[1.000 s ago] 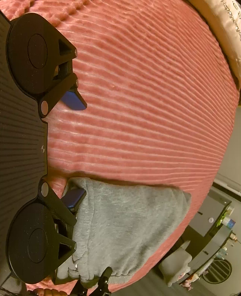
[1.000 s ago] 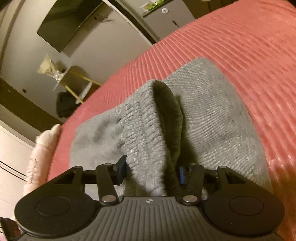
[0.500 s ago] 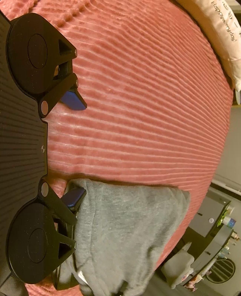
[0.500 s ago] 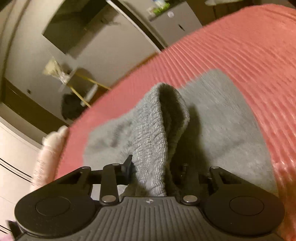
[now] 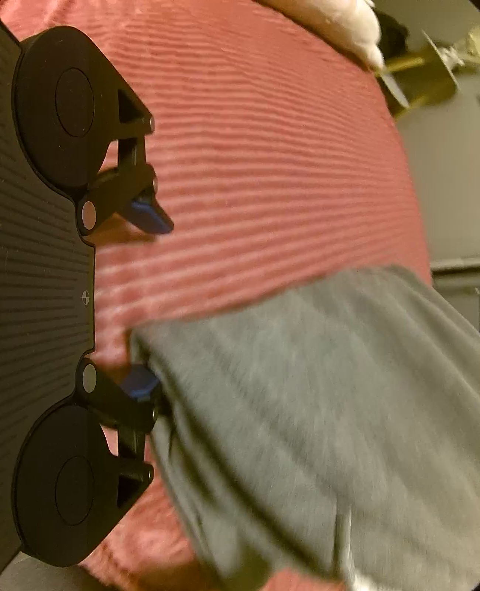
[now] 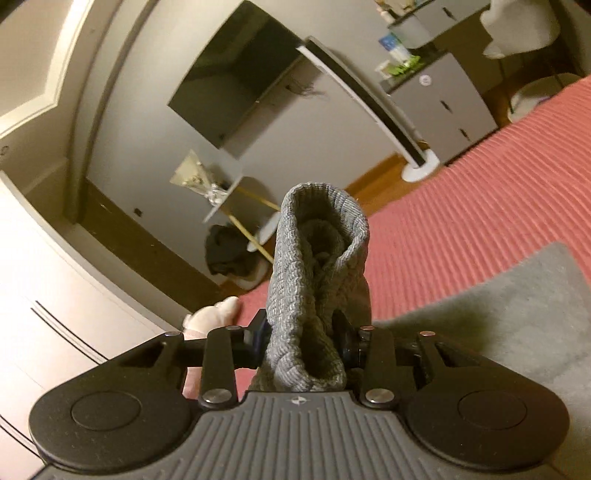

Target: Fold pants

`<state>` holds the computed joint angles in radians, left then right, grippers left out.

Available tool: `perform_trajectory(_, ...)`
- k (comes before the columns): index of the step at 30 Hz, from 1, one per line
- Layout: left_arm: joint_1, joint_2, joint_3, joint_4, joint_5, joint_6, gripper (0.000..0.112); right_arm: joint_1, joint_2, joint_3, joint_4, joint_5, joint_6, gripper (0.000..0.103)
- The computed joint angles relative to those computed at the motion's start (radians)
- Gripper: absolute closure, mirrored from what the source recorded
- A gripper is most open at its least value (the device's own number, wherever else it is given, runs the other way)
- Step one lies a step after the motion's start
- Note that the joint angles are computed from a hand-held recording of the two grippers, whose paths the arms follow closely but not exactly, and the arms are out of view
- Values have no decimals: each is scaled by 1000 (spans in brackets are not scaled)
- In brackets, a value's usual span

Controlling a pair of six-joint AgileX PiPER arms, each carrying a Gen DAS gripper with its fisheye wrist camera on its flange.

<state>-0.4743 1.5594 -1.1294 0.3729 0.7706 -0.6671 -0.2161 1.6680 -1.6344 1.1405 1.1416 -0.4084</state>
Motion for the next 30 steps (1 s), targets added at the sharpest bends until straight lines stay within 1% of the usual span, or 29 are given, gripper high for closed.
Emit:
perform_trajectory(1,17,-2,2,-38,-19,29,50,0,-5,6,11,-1,-4,68)
perform_trajectory(2,42,-23,29,-97,-70,77,59,-7,-10,14,22,6,-15,68)
perform_trajectory(3,67,-48,57,-148,-116,116,73,-14,-13,17,24,14,-19,68)
perform_trajectory(5,111,-108,122,-214,-208,117,94,-28,-20,21,14,22,-30,68)
perform_trajectory(6,134,-143,160,-257,-257,132,96,-39,-23,25,5,23,-41,68)
perform_trajectory(7,142,-178,193,-260,-302,110,96,-53,-28,38,3,25,-55,68)
perform_trajectory(8,137,-198,210,-243,-321,96,97,-72,-30,51,6,29,-71,68)
perform_trajectory(10,119,-204,212,-238,-309,160,96,-108,-36,75,6,30,-99,68)
perform_trajectory(11,113,-196,207,-249,-295,207,93,-128,-35,90,4,27,-110,68)
perform_trajectory(12,117,-172,182,-279,-261,270,90,-149,-33,108,5,28,-121,68)
perform_trajectory(13,119,-152,161,-288,-220,294,81,-168,-29,129,1,21,-135,68)
perform_trajectory(14,119,-131,134,-271,-180,278,67,-180,-25,155,-8,5,-152,68)
perform_trajectory(15,123,-130,120,-240,-140,234,61,-190,-19,183,-30,-16,-171,68)
perform_trajectory(16,141,-143,121,-247,-125,230,52,-192,-13,204,-64,-41,-175,64)
perform_trajectory(17,166,-168,131,-292,-128,266,49,-187,-6,227,-123,-82,-153,61)
perform_trajectory(18,208,-201,148,-374,-140,342,46,-181,7,241,-194,-116,-112,53)
perform_trajectory(19,245,-232,160,-432,-157,383,34,-181,21,264,-233,-143,-85,49)
perform_trajectory(20,260,-252,164,-455,-175,384,20,-195,32,294,-232,-153,-81,48)
perform_trajectory(21,274,-259,160,-438,-198,346,17,-224,54,316,-191,-123,-108,44)
perform_trajectory(22,278,-251,152,-430,-211,332,17,-253,75,336,-132,-86,-138,43)
perform_trajectory(23,283,-223,125,-436,-214,333,17,-268,90,341,-102,-55,-128,41)
perform_trajectory(24,296,-182,94,-482,-216,369,17,-270,94,342,-87,-46,-133,35)
perform_trajectory(25,307,-138,64,-566,-206,436,17,-267,99,331,-85,-38,-150,28)
perform_trajectory(26,306,-101,40,-645,-194,495,17,-261,99,328,-85,-30,-166,24)
perform_trajectory(27,306,-36,-5,-702,-174,530,17,-254,101,325,-83,-26,-185,20)
perform_trajectory(29,284,63,-74,-710,-142,493,17,-239,96,338,-83,-46,-225,19)
perform_trajectory(30,269,100,-96,-742,-116,483,17,-232,93,344,-85,-57,-239,20)
